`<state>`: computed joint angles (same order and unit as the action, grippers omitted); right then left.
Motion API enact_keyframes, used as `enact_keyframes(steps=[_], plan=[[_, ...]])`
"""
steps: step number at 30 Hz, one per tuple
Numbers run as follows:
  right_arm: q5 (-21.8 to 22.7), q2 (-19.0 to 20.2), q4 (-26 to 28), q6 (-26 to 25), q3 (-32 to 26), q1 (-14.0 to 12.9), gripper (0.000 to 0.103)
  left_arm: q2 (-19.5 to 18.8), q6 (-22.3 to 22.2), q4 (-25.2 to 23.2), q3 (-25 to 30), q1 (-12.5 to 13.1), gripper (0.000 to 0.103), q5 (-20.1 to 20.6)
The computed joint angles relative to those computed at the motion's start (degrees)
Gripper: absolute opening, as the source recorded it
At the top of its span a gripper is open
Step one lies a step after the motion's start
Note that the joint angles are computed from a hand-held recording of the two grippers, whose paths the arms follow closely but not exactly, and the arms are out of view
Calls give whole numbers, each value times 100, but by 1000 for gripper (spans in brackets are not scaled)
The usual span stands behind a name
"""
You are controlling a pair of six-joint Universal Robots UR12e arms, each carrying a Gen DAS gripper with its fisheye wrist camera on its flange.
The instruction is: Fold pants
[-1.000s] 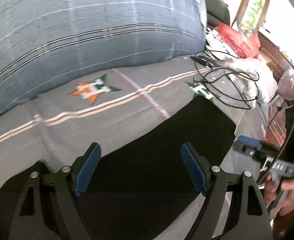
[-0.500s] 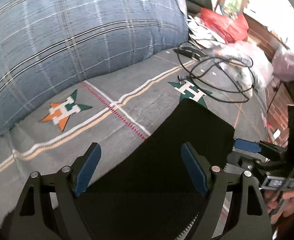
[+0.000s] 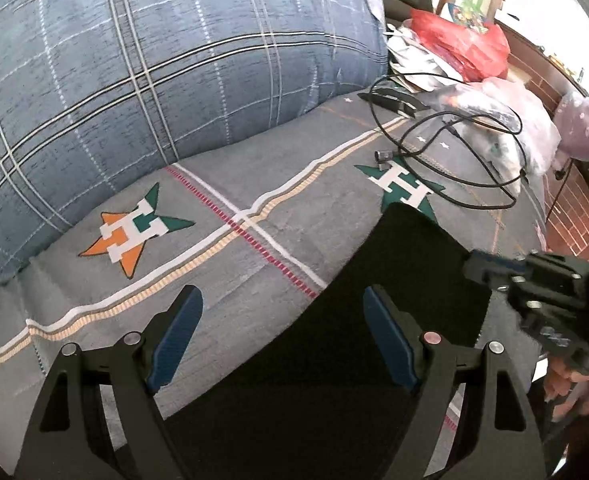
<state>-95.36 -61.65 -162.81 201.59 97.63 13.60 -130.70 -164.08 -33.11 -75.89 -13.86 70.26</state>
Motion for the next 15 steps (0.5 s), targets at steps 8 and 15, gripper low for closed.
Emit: enact_keyframes(steps=[8, 15], plan=[[84, -252, -328, -11, 302, -8, 2, 11, 82, 86, 10, 4, 83, -195], [169, -145, -299, 351, 337, -87, 20, -120, 159, -293, 235, -37, 83, -642]])
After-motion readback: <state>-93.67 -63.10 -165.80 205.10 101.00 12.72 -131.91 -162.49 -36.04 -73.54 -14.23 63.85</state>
